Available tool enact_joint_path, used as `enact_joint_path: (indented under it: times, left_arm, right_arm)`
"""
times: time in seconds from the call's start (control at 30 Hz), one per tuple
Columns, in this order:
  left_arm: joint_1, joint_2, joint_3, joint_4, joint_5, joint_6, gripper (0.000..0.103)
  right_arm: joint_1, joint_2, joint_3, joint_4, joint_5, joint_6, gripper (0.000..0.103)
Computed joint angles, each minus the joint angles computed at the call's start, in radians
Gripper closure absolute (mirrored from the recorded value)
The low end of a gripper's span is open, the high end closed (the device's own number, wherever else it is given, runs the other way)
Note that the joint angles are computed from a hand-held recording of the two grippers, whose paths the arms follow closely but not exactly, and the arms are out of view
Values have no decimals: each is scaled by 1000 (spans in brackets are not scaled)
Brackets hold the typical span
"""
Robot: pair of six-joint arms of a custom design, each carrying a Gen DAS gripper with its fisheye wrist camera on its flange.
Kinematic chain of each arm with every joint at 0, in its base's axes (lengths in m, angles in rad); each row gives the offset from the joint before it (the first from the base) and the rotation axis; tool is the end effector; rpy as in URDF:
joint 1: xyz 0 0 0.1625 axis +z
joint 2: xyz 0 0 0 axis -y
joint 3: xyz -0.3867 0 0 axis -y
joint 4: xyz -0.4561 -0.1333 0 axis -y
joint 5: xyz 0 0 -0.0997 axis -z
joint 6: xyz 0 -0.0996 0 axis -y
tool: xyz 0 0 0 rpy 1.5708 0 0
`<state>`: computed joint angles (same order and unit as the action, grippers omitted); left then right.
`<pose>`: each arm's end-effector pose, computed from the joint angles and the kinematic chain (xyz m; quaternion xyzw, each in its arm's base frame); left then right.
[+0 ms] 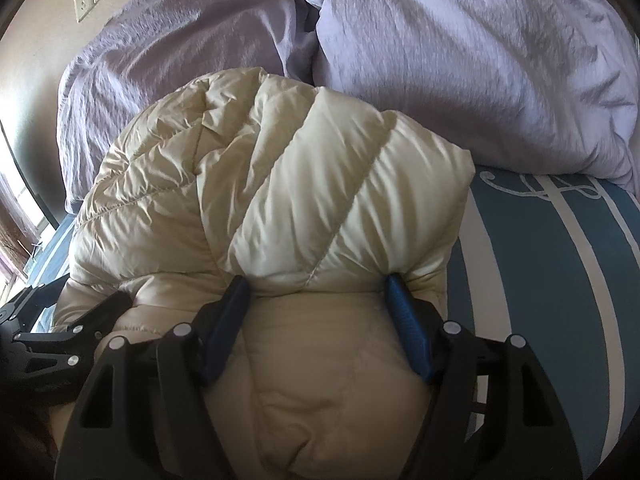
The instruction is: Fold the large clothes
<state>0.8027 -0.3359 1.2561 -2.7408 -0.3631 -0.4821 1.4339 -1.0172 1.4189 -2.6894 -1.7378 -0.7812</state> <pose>-0.3559 -0.6943 -0.0826 0.0464 0.8185 -0.4128 0.3968 0.0116 -0.7716 0.3046 0.2677 -0.8944 0.2788 0.2249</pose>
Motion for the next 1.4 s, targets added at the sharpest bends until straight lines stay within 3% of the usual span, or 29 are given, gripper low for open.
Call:
enact_joint_path:
  times: [0.33,0.63,0.67,0.77,0.87,1.0,1.1,1.2,1.4]
  left_arm:
    - [11,2,-23,81,-7,-45,1]
    - [7,-14,-2,73,-17,-63,1]
    - [3,-22,11,73,-19,-72,1]
    - [-16,-61,72,73,-14,-116,1]
    - [-45,-103,140,70,-13,-159,1]
    - [-90,-153,235,69,5,-234,1]
    - [-127,-184,294,97,15,-314,1]
    - [-167,-211,339,204,25,-439,1]
    - [-227,-250,405,321,-8,-604,1]
  right_arm:
    - [3,28,-53,64,-13,33,33]
    - [-18,35,-131,223,68,124,32]
    - [-18,21,-125,234,73,135,31]
    - [-10,-37,-61,188,42,121,14]
    - [-8,-104,27,119,35,65,13]
    - [-13,-216,150,55,39,35,2]
    - [-35,-317,242,39,74,9,2]
    - [-49,-394,315,44,106,-4,2]
    - [-74,-539,439,81,137,-18,2]
